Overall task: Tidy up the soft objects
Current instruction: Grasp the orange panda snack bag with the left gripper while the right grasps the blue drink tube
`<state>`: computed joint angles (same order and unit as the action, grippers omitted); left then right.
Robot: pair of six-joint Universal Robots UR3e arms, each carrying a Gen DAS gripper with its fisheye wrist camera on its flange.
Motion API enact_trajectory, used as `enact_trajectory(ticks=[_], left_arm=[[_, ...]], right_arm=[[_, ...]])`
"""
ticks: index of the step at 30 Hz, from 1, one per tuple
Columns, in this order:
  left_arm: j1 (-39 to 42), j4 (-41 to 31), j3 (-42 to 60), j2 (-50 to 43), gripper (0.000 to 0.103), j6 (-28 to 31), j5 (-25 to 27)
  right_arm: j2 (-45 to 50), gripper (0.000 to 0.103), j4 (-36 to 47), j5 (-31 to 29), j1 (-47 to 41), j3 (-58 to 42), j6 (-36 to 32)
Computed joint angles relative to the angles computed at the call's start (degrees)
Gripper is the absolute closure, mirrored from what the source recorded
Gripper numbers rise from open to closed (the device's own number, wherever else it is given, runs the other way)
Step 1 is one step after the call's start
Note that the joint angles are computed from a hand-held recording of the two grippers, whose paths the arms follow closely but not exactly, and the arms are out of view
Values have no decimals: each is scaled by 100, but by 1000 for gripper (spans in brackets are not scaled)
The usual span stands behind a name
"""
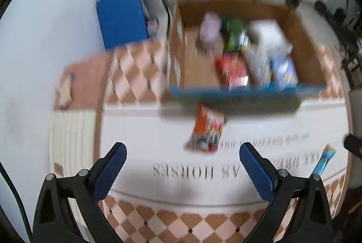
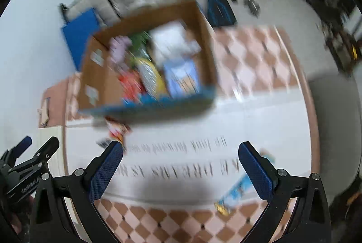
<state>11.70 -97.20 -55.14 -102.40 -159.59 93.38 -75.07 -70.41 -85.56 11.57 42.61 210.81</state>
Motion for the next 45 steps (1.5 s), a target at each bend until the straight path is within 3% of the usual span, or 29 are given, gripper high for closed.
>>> enact_trajectory(ticks=[5, 8, 16, 20, 22, 27, 29, 31, 33, 34, 35, 36, 45], left_arm=[[-170, 497, -590, -531, 1, -143, 74], [-509, 806, -611, -976, 1, -125, 311], [-1218, 1220, -431, -1983, 1, 57, 1019], [-1339, 1320, -485, -2147, 5, 115, 1084], [-1330, 1359, -563, -2137, 34, 121, 1035], [-1213, 1318, -737, -1994, 57, -60, 927], [-1044, 1099, -691, -1928, 60, -146, 724], [-872, 878, -668, -1864, 62, -213, 532], [-641, 578, -743, -1710, 64, -291, 260], [-504, 450, -866, -1577, 65, -309, 117], [-402, 374, -991, -1463, 66, -322, 24], [-284, 313, -1176, -1311, 68, -336, -67], [253, 335, -2437, -345, 75, -365, -310]], right_arm=[[-1496, 0, -387, 317, -532, 3000, 386], [-2437, 0, -1030, 295, -900, 4800, 448], [-3647, 0, -1469, 564, -1944, 7072, 396], [-3810, 0, -1629, 620, -2126, 7548, 350], [-3803, 2, -1750, 685, -2136, 7709, 343], [-3541, 21, -2145, 834, -1955, 7922, 330], [-3312, 24, -2362, 756, -1751, 7839, 438], [-3011, 35, -2500, 583, -1475, 7592, 541], [-2675, 55, -2541, 381, -1163, 7251, 670], [-2548, 60, -2545, 290, -1069, 7130, 666], [-2424, 74, -2542, 219, -980, 7010, 646], [-2359, 78, -2614, 213, -932, 6979, 623], [-1767, 87, -2969, 366, -63, 6495, 462]])
